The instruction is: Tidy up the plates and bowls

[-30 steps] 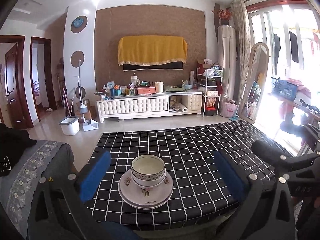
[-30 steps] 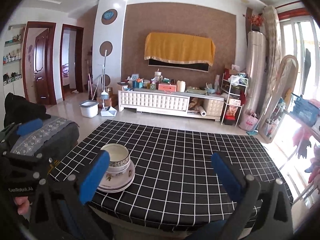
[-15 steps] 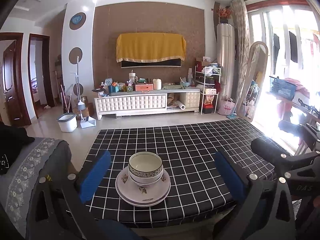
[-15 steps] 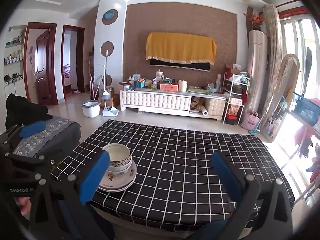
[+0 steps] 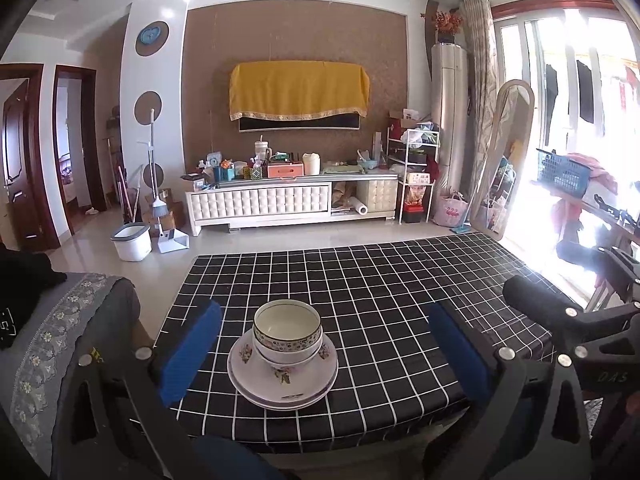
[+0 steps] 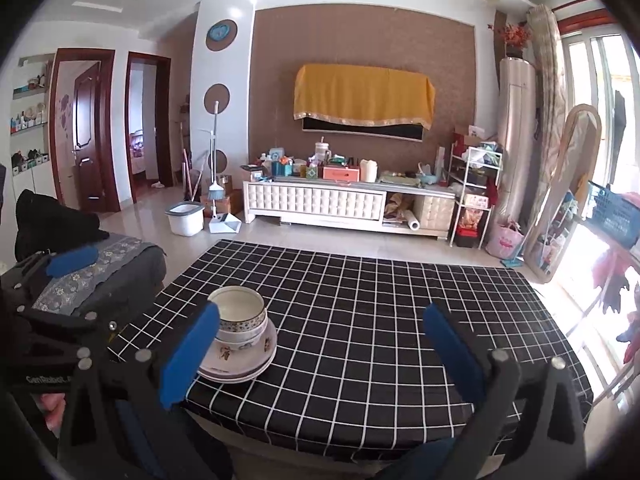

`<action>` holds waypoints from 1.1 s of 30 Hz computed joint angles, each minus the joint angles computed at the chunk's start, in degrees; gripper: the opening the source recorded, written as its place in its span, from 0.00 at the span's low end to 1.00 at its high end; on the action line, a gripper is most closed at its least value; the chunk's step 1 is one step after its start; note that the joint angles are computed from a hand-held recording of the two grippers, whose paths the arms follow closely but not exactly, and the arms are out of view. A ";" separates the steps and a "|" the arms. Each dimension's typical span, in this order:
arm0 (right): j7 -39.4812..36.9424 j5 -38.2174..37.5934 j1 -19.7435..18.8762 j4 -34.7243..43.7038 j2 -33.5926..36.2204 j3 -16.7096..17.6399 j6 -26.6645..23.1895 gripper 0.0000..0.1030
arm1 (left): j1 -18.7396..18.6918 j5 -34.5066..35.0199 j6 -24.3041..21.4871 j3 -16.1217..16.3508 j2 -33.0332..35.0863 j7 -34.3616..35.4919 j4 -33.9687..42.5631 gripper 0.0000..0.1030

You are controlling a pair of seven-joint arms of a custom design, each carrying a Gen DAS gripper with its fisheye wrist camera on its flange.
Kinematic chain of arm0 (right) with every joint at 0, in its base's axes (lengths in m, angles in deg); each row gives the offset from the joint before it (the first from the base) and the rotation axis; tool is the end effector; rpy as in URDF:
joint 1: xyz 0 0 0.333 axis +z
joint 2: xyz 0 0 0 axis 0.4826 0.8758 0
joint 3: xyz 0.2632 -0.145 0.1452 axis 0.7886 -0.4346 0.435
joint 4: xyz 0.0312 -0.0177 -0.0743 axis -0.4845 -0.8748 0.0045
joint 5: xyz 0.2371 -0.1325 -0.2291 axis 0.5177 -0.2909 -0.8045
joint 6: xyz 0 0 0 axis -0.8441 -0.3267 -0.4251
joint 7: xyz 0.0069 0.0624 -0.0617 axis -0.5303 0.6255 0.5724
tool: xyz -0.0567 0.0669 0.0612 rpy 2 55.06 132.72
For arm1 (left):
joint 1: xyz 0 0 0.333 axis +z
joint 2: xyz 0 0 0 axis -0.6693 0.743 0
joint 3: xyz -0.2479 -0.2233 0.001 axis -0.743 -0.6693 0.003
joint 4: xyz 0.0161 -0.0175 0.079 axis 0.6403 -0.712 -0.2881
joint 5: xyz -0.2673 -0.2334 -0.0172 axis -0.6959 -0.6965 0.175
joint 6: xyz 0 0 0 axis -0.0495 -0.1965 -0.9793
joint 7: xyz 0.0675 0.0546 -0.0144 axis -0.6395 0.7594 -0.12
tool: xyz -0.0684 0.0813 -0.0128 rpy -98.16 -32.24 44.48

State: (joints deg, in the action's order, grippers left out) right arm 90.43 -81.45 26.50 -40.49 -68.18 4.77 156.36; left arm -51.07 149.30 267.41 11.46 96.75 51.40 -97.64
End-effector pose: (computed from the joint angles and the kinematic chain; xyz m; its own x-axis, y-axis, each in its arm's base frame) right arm 0.5317 0.0719 0.6123 0.0530 -0.9977 0.0415 -0.4360 -0.0605 -0.8979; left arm 0.5275 -0.2284 0.5535 -0.3105 -0.9505 0.0085 -0.3941 0.1206 -0.9111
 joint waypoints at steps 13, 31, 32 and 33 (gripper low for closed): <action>-0.18 0.48 0.15 -0.60 -0.54 -0.09 -0.77 1.00 | 0.17 -3.13 0.74 0.02 -0.44 3.50 -1.24 1.00; 3.34 -2.78 -1.24 -0.36 -0.70 1.12 -1.11 1.00 | -0.73 -11.02 -0.10 0.90 -1.11 9.91 -3.08 1.00; 3.18 -2.39 -0.99 -0.27 -0.65 0.93 -1.33 1.00 | -0.71 -11.06 -0.04 0.94 -1.03 9.98 -2.97 1.00; 3.08 -2.16 -0.80 -0.04 -0.48 0.78 -1.60 1.00 | -0.81 -10.56 -0.11 1.14 -1.06 9.45 -2.86 1.00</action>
State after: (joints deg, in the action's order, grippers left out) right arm 93.51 -83.61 25.70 -40.53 -68.67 5.55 154.76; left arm -51.88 138.74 267.30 12.60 95.69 60.86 -100.50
